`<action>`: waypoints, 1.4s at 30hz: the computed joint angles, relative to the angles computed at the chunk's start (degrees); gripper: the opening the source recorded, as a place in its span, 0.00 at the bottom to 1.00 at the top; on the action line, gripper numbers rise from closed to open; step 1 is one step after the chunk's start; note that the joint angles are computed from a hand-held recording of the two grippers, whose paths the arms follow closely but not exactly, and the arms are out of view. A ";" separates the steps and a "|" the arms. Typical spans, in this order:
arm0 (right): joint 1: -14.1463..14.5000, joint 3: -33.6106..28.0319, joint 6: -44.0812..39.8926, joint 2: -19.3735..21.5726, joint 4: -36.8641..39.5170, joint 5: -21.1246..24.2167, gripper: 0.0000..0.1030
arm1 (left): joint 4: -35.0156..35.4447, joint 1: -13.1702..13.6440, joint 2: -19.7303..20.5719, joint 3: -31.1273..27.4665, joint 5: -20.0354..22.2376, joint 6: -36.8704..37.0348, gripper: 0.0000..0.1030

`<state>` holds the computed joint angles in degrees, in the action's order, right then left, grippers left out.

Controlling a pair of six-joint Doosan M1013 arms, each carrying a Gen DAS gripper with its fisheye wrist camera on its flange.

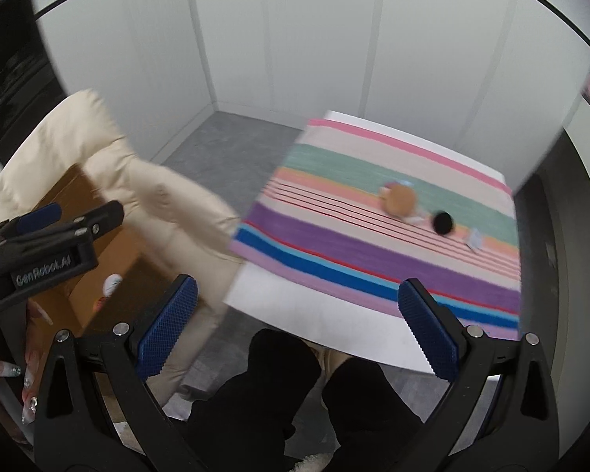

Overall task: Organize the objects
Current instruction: 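Move both tools back toward the sponge and black puff on the cloth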

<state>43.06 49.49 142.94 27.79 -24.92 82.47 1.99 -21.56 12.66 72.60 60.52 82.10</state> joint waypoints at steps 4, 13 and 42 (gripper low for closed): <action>-0.85 5.72 4.27 -3.95 -1.44 0.00 1.00 | -1.33 -2.49 1.17 -1.50 0.85 1.16 0.96; -2.02 16.48 11.89 -11.53 -3.35 0.87 1.00 | -6.18 -7.84 4.26 -5.64 3.63 4.50 0.96; -17.50 39.30 15.63 -16.70 6.06 -18.16 1.00 | -5.58 -12.53 26.85 -26.56 16.90 10.54 0.95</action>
<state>25.56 88.79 158.57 11.09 -18.86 64.31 -3.60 -34.09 39.51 46.04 77.42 92.64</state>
